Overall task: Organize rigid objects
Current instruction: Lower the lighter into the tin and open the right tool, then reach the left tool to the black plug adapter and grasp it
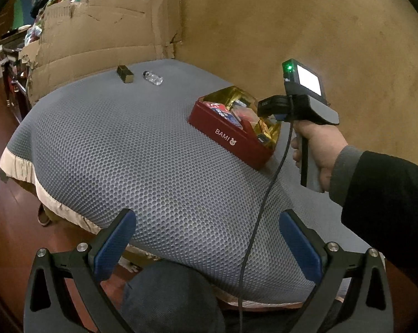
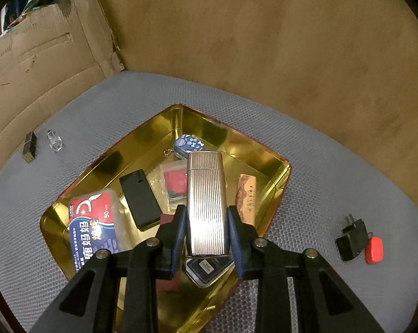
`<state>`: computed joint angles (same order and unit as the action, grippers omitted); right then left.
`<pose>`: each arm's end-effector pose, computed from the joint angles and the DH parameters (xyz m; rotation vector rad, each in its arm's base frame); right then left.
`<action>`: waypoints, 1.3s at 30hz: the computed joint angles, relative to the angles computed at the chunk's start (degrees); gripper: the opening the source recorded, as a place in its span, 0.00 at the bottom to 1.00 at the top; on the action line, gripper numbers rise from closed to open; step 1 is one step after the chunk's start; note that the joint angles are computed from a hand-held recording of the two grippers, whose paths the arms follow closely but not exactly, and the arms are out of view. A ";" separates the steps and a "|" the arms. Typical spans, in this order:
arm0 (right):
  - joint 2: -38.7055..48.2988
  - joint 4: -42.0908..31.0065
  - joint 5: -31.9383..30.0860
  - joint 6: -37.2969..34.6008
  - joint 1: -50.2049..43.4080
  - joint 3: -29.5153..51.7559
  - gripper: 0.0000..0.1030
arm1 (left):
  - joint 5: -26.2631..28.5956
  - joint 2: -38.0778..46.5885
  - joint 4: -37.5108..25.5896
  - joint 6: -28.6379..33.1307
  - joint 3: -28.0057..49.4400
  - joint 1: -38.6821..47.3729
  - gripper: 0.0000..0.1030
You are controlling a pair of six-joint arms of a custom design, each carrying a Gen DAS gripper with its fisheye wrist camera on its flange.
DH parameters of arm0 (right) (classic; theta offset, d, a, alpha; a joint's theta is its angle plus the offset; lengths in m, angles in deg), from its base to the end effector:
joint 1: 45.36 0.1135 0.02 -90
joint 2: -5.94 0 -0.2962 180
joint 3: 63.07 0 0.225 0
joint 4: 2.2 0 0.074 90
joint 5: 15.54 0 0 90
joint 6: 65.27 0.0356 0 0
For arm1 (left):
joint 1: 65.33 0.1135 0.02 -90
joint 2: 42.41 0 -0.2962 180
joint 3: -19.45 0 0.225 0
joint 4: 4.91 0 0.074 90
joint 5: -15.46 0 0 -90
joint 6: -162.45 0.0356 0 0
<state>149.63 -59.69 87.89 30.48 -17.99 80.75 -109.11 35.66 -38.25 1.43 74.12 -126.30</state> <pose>0.4854 0.2420 0.1979 -0.3889 2.5021 -0.0744 0.1254 -0.1842 0.2276 -0.4227 2.3178 -0.3431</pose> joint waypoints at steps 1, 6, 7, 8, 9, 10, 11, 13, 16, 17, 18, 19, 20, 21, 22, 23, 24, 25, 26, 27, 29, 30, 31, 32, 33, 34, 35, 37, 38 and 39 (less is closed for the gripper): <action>0.15 -0.04 0.04 -0.11 -0.02 0.17 0.29 | 0.06 0.08 0.01 -0.03 0.01 0.11 0.99; 1.14 -0.14 -1.66 -0.20 -0.57 0.66 0.83 | -0.35 1.29 -0.74 0.63 0.98 -0.17 0.99; -0.85 3.33 -1.63 -0.70 -0.47 -3.48 0.89 | -1.04 1.69 -1.27 0.83 1.43 -0.59 0.99; -4.43 9.46 -2.11 -0.82 -0.41 -10.50 0.89 | -1.53 1.66 -1.36 1.08 1.48 -0.99 0.99; -7.80 14.59 -3.37 -0.33 -0.66 -16.65 0.89 | -2.14 1.52 -1.30 1.32 1.52 -1.35 0.99; -11.26 18.74 -4.60 0.78 -1.06 -22.47 0.89 | -3.05 1.31 -1.39 1.36 1.56 -1.80 0.99; -14.58 21.93 -5.18 1.82 -1.52 -27.78 0.89 | -3.70 1.13 -1.53 1.36 1.60 -2.07 0.99; -21.26 28.41 -5.62 2.84 -3.03 -38.91 0.89 | -5.30 0.94 -1.72 1.37 1.65 -2.79 0.99; -29.74 36.35 -3.48 0.46 -6.85 -54.04 0.89 | -6.35 1.75 -1.88 1.70 2.19 -3.65 0.99; -32.11 39.06 -2.16 -1.07 -8.50 -58.72 0.89 | -6.49 2.25 -2.03 1.86 2.54 -3.89 0.99; -33.90 41.36 -1.13 -2.45 -10.48 -62.58 0.89 | -6.79 3.18 -2.19 2.22 3.16 -4.23 0.99; -36.24 44.46 -0.33 -4.08 -13.65 -67.62 0.89 | -6.87 4.19 -1.74 3.13 3.69 -4.23 0.99; -37.36 45.99 -0.21 -4.99 -15.72 -69.81 0.89 | -7.23 5.13 -1.53 3.82 4.20 -4.76 0.99; -38.80 48.75 0.14 -6.24 -18.96 -73.24 0.89 | -7.77 6.32 -1.02 4.74 4.67 -5.36 0.99; -39.59 50.26 0.41 -6.90 -21.08 -75.02 0.89 | -8.55 7.62 -0.90 5.37 5.17 -6.07 0.99; -40.12 51.79 -0.12 -7.41 -23.77 -76.52 0.89 | -9.45 9.73 -1.61 6.17 6.34 -6.83 0.99; -40.21 52.67 -1.44 -7.67 -27.19 -77.23 0.89 | -9.65 11.12 -2.39 6.92 7.35 -7.23 0.99; -39.90 53.24 -1.84 -7.83 -29.16 -77.28 0.89 | -9.62 12.35 -2.49 8.16 8.03 -7.48 0.99; -39.39 54.25 -2.70 -7.98 -31.71 -77.24 0.89 | -9.51 13.45 -2.54 9.52 8.80 -7.66 0.99; -38.96 55.07 -3.46 -8.08 -33.43 -77.32 0.89 | -9.25 14.52 -3.08 10.59 9.96 -7.76 0.99; -37.29 55.99 -4.69 -7.90 -36.72 -76.14 0.89 | -8.32 15.79 -3.39 12.38 11.67 -7.57 0.99; -36.36 56.65 -5.74 -7.46 -38.30 -75.64 0.89 | -8.34 16.70 -3.94 13.76 13.09 -7.38 0.99; -35.67 57.56 -6.67 -6.98 -39.24 -75.56 0.89 | -8.39 17.75 -4.48 15.39 14.68 -7.10 0.99; -35.28 58.74 -7.52 -6.32 -40.11 -75.91 0.89 | -8.43 18.78 -5.43 17.16 16.61 -6.79 0.99; -34.94 59.77 -8.28 -5.50 -40.93 -76.39 0.89 | -8.58 20.04 -6.53 19.13 19.01 -6.46 0.99; -34.74 59.43 -9.79 -4.27 -42.06 -76.24 0.89 | -8.53 21.13 -6.77 21.48 21.17 -5.83 0.99; -35.37 60.38 -11.24 -3.48 -43.26 -77.01 0.89 | -8.36 22.18 -6.04 24.17 23.17 -5.00 0.99; -36.11 62.78 -14.10 -1.88 -44.87 -78.59 0.89 | -7.71 24.13 -2.95 29.53 26.46 -3.36 0.99; -36.17 62.95 -14.27 -1.48 -45.25 -78.72 0.89 | -6.94 26.07 -1.03 32.86 28.97 -2.09 0.99; -36.61 63.24 -13.67 -0.85 -45.26 -79.29 0.89 | -6.25 28.05 -0.36 35.40 31.66 -1.32 0.99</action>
